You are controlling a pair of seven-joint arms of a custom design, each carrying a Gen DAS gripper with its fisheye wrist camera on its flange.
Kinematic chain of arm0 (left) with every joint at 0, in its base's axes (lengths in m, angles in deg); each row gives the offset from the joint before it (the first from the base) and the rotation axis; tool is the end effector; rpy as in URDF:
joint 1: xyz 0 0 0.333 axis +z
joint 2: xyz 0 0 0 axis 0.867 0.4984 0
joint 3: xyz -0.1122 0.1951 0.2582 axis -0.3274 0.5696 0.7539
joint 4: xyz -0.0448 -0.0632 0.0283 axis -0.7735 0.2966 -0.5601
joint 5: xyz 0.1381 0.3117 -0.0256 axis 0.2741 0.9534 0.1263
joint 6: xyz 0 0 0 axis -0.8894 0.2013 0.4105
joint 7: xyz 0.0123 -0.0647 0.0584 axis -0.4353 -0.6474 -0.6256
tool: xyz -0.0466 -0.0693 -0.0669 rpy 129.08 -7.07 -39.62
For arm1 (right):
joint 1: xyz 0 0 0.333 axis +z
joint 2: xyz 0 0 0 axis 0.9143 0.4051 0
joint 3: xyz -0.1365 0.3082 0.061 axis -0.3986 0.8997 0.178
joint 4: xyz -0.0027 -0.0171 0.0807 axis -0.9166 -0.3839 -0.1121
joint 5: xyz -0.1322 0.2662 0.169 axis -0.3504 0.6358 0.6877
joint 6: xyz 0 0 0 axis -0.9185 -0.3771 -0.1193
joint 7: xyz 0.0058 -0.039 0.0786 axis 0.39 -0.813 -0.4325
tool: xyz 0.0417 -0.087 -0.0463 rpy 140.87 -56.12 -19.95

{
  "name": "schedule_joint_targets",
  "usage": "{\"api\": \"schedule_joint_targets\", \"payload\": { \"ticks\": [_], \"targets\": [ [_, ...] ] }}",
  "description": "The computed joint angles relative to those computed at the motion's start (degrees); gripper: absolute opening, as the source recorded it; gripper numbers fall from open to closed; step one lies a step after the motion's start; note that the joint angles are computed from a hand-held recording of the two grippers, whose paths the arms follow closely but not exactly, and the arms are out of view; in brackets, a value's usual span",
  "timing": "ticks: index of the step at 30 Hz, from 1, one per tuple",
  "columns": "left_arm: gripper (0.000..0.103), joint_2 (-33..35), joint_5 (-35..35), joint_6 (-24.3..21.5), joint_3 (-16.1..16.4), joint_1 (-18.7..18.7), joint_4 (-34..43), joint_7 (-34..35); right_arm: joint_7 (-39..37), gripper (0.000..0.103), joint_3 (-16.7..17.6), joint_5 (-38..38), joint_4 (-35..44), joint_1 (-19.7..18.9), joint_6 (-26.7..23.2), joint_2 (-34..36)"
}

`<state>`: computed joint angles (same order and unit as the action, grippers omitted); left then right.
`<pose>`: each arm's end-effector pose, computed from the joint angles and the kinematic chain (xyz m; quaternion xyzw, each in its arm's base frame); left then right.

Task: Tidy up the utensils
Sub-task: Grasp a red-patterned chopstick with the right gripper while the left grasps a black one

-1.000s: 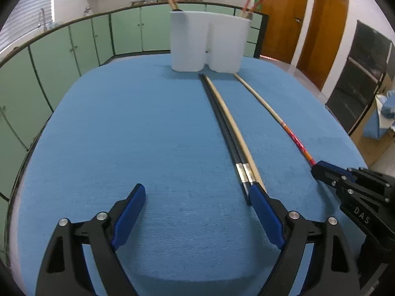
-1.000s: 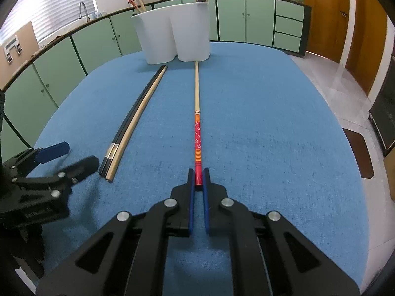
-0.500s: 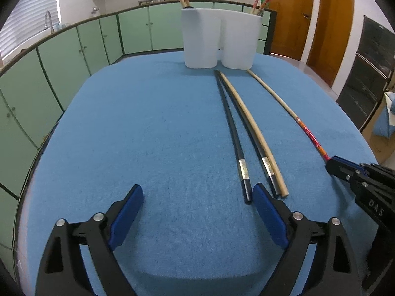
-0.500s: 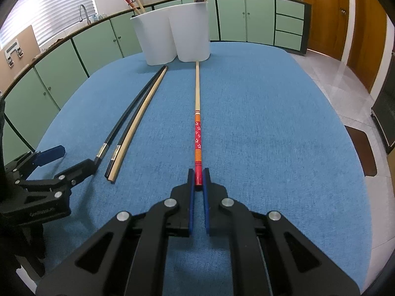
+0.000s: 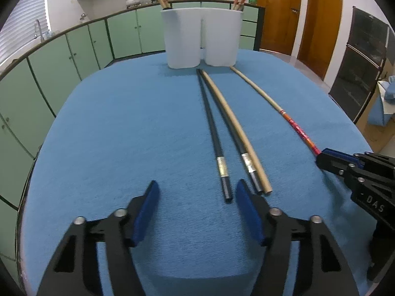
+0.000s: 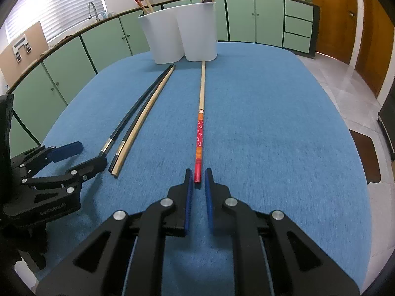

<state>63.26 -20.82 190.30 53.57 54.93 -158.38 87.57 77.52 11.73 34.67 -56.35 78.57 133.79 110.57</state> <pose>0.6413 -0.1276 0.4520 -0.7356 0.5944 -0.2012 0.2551 0.6774 0.1853 0.4372 -0.8282 0.4472 -0.0958 0.3240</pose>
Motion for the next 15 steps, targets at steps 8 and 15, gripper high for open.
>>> {"api": "schedule_joint_targets", "payload": {
  "ticks": [8, 15],
  "targets": [
    [0.028, 0.56, 0.01, 0.66, -0.22, -0.57, 0.76, -0.27, 0.45, 0.007, -0.44, -1.39, 0.8, 0.9, 0.22, 0.64],
    [0.008, 1.17, -1.48, 1.47, -0.64, -0.34, 1.41, -0.37, 0.53, 0.005, -0.45, -1.78, 0.36, 1.02, 1.21, 0.36]
  ]
}}
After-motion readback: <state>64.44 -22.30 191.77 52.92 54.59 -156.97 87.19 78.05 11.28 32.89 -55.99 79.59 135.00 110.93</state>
